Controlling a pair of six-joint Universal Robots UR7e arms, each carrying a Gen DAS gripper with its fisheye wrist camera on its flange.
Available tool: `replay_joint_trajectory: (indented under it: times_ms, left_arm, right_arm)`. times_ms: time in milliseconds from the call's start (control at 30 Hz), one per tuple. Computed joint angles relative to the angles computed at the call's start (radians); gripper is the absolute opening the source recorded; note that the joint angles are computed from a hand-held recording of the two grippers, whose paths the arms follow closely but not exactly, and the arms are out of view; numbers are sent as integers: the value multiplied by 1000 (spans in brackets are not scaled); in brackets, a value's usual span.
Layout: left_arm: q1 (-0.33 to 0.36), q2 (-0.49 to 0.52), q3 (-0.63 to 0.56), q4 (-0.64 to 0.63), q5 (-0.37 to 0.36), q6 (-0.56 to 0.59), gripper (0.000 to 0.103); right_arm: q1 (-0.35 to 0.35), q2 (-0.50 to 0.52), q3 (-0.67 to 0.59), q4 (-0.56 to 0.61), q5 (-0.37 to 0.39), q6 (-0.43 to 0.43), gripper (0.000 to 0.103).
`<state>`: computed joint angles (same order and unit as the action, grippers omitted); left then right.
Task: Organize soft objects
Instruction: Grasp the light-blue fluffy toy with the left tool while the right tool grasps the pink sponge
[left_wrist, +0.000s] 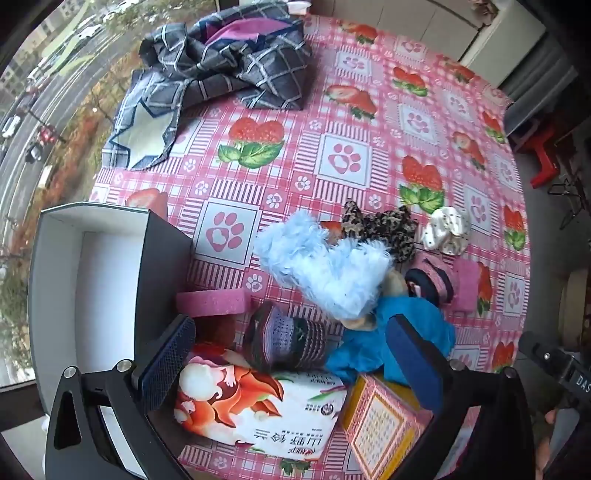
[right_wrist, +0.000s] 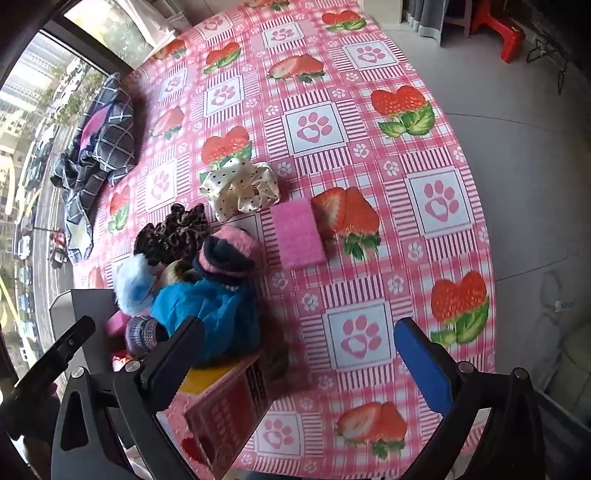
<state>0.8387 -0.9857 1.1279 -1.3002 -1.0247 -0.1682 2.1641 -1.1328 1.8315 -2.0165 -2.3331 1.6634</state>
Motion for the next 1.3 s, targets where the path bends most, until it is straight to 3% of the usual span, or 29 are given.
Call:
replay_joint_trajectory:
  times_ms: [333,600,667,833,1300]
  left_arm:
    - [8,97,-61,42,35,-85,103]
    - [30,113,-88,93,40,-116,103]
    - [39,129,-104,107,-1,-123,103]
    - [42,139,-116,112,-17,-133,103]
    - [57,176,-151,144,-29,-167,103]
  right_arm:
    - [-69,-25,8,7,21,-107,103]
    - [-113,-38,26,-14,47,-172,103]
    - [-120,-41,30,-18,51,-181,103]
    - [-136,-47,40,-34,60,-202,103]
    - [-175,-55,60,-78,96,-251,103]
